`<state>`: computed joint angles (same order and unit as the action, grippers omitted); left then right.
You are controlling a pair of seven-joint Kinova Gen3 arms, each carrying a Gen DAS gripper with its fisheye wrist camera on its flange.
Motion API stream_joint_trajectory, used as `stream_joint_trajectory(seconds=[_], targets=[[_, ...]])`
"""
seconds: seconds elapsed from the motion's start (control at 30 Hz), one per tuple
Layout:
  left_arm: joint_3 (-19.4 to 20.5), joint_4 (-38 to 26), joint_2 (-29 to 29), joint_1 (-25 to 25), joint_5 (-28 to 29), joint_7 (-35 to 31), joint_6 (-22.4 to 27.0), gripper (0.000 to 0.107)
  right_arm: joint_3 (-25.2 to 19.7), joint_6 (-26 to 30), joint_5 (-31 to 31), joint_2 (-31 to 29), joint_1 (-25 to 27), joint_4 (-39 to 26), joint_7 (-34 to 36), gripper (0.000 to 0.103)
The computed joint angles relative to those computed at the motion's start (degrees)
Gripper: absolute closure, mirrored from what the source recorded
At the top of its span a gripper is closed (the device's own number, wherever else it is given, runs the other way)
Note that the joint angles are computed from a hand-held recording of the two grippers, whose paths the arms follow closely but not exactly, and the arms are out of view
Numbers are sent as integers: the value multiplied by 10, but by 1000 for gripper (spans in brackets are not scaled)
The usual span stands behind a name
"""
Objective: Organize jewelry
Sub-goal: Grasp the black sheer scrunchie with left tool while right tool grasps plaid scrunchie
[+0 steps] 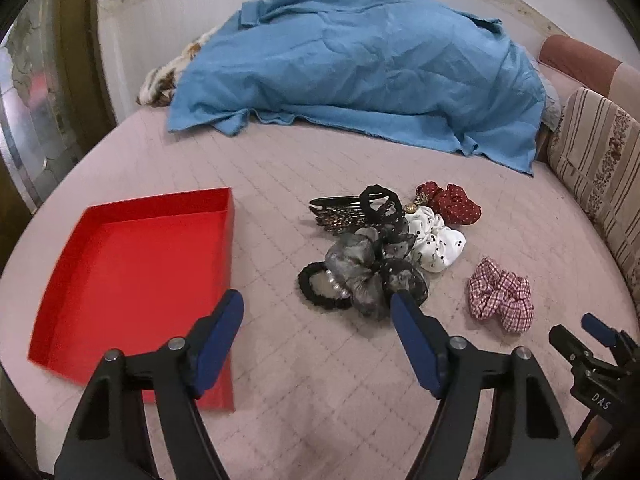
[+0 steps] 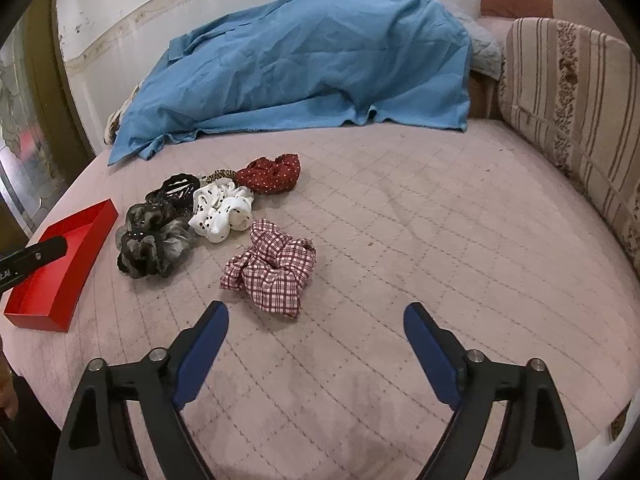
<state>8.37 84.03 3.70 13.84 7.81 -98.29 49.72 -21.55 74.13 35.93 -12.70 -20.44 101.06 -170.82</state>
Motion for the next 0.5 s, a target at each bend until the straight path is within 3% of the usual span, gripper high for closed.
stream_joint_trajectory(seconds=[0.17, 0.5], targets=[[9, -49, 52, 8, 12, -13, 26, 32, 37, -52, -20, 7, 15, 3, 35, 24], [15, -126, 143, 40, 1, -23, 62, 32, 88, -127, -66, 52, 41, -2, 100, 30]])
